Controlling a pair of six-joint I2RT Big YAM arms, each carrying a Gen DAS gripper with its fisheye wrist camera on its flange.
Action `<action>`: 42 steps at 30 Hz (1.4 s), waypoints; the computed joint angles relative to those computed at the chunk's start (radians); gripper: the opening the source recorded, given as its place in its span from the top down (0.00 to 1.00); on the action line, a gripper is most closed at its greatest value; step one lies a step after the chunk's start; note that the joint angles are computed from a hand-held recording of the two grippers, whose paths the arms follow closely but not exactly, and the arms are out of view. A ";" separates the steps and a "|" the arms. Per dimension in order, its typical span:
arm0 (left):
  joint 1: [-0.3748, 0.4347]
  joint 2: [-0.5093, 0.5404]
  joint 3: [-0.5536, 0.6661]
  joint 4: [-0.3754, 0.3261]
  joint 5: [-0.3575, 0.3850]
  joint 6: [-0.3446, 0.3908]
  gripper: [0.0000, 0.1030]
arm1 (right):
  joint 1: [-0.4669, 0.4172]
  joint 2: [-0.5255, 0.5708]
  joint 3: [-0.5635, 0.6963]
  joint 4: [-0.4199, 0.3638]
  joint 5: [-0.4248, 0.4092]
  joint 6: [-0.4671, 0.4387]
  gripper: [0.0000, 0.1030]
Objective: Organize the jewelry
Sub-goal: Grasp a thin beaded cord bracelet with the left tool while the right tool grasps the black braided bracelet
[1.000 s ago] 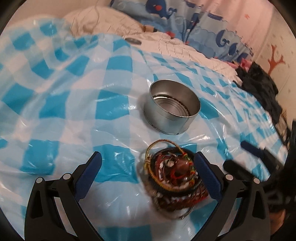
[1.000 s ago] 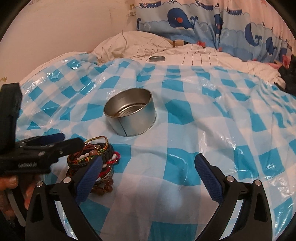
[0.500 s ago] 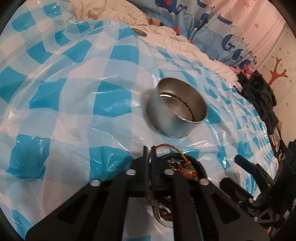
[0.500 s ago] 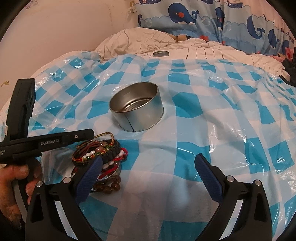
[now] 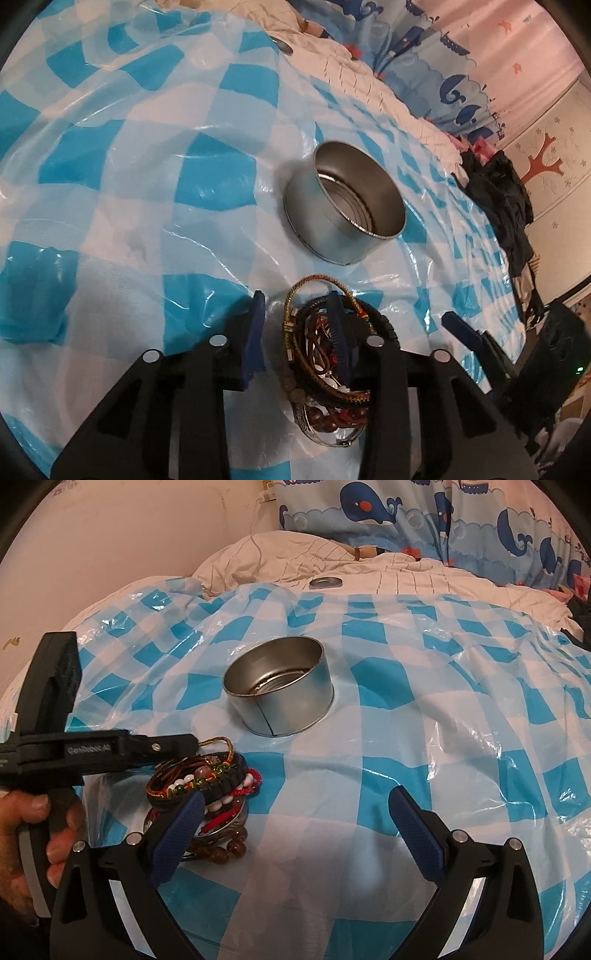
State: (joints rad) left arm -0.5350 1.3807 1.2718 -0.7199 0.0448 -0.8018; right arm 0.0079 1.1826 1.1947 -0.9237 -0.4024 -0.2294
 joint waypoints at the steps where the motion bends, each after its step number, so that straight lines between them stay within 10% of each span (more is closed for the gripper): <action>1: -0.003 0.008 0.006 -0.007 -0.007 0.001 0.68 | 0.000 -0.001 -0.001 0.000 -0.001 -0.001 0.07; 6: 0.000 0.014 0.000 0.019 0.015 0.001 0.93 | 0.002 -0.003 -0.004 -0.001 -0.009 -0.005 0.07; 20: 0.026 -0.114 -0.084 0.236 0.063 -0.040 0.96 | 0.035 -0.044 -0.033 0.044 -0.043 -0.046 0.07; 32: 0.040 -0.165 -0.100 0.237 0.045 -0.027 0.96 | 0.076 -0.046 -0.038 0.060 -0.110 -0.081 0.07; 42: 0.048 -0.183 -0.124 0.250 0.047 -0.034 0.96 | 0.185 0.026 -0.012 0.048 0.024 -0.143 0.07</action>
State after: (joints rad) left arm -0.4866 1.1982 1.1483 -0.4696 0.0922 -0.8362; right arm 0.1926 1.2086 1.1827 -0.8756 -0.3783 -0.3729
